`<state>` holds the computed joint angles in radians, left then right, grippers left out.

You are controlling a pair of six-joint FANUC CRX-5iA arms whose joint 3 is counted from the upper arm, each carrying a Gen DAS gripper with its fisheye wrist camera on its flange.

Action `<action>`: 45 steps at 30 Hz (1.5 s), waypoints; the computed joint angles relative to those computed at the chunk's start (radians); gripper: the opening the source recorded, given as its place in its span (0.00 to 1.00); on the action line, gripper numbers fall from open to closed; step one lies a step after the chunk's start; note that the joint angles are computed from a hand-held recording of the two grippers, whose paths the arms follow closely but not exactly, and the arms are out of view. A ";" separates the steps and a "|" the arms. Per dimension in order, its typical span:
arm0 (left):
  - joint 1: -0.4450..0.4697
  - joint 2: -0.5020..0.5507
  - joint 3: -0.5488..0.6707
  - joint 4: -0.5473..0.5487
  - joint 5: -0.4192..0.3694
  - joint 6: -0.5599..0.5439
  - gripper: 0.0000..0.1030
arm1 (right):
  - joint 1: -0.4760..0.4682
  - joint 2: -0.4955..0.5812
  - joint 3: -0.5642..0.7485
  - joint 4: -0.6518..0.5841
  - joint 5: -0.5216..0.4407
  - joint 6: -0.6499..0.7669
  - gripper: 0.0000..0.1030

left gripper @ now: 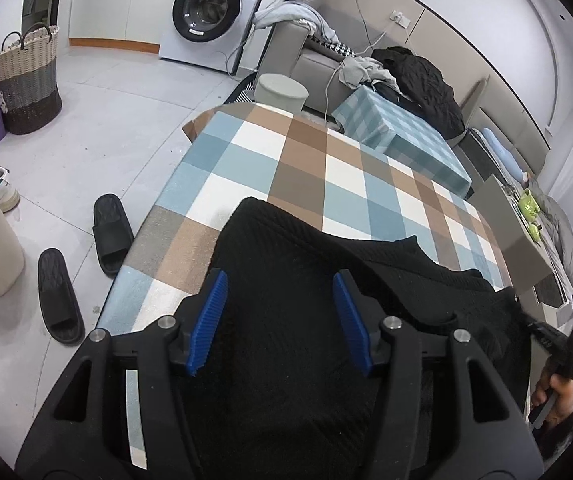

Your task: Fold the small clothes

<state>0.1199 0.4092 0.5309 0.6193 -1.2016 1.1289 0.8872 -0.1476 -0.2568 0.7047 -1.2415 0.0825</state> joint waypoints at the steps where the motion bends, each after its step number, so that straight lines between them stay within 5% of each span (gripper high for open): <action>1: 0.004 -0.008 -0.012 0.008 0.009 -0.005 0.51 | 0.009 -0.026 -0.032 0.045 0.024 -0.048 0.03; 4: 0.013 -0.005 -0.007 0.008 0.008 0.005 0.51 | 0.025 -0.079 -0.106 0.164 0.005 -0.263 0.03; 6: 0.016 0.002 0.005 -0.001 0.005 0.020 0.51 | 0.006 -0.080 -0.106 0.133 -0.025 -0.343 0.03; 10: 0.016 0.012 0.020 -0.022 -0.008 0.040 0.51 | -0.038 -0.042 -0.034 -0.036 -0.058 -0.271 0.12; 14: -0.004 0.026 0.057 -0.090 -0.012 0.037 0.51 | -0.035 -0.067 -0.044 -0.087 -0.033 -0.295 0.42; 22: -0.110 0.055 0.125 -0.162 -0.106 -0.143 0.58 | 0.003 -0.056 -0.030 -0.047 -0.021 -0.308 0.43; 28: -0.181 0.104 0.207 -0.320 -0.158 -0.121 0.58 | 0.012 -0.010 0.034 -0.077 0.004 -0.185 0.49; 30: -0.179 0.072 0.139 -0.288 -0.090 -0.172 0.36 | 0.014 0.005 0.047 -0.081 0.002 -0.156 0.49; 31: -0.177 0.066 0.125 -0.271 -0.078 -0.189 0.11 | 0.014 0.015 0.057 -0.085 -0.003 -0.138 0.49; 32: -0.177 0.061 0.120 -0.275 -0.070 -0.189 0.00 | 0.013 0.020 0.062 -0.088 -0.005 -0.129 0.49; 40: -0.122 -0.014 0.001 -0.128 0.089 -0.197 0.00 | 0.008 0.028 0.066 -0.102 -0.010 -0.124 0.50; 45: -0.112 0.061 0.105 -0.162 -0.002 -0.112 0.00 | -0.007 0.033 0.075 -0.142 -0.021 -0.120 0.51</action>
<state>0.0074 0.4704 0.6356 0.4576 -1.2035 1.0171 0.8798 -0.1144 -0.1822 0.5631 -1.2623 -0.0379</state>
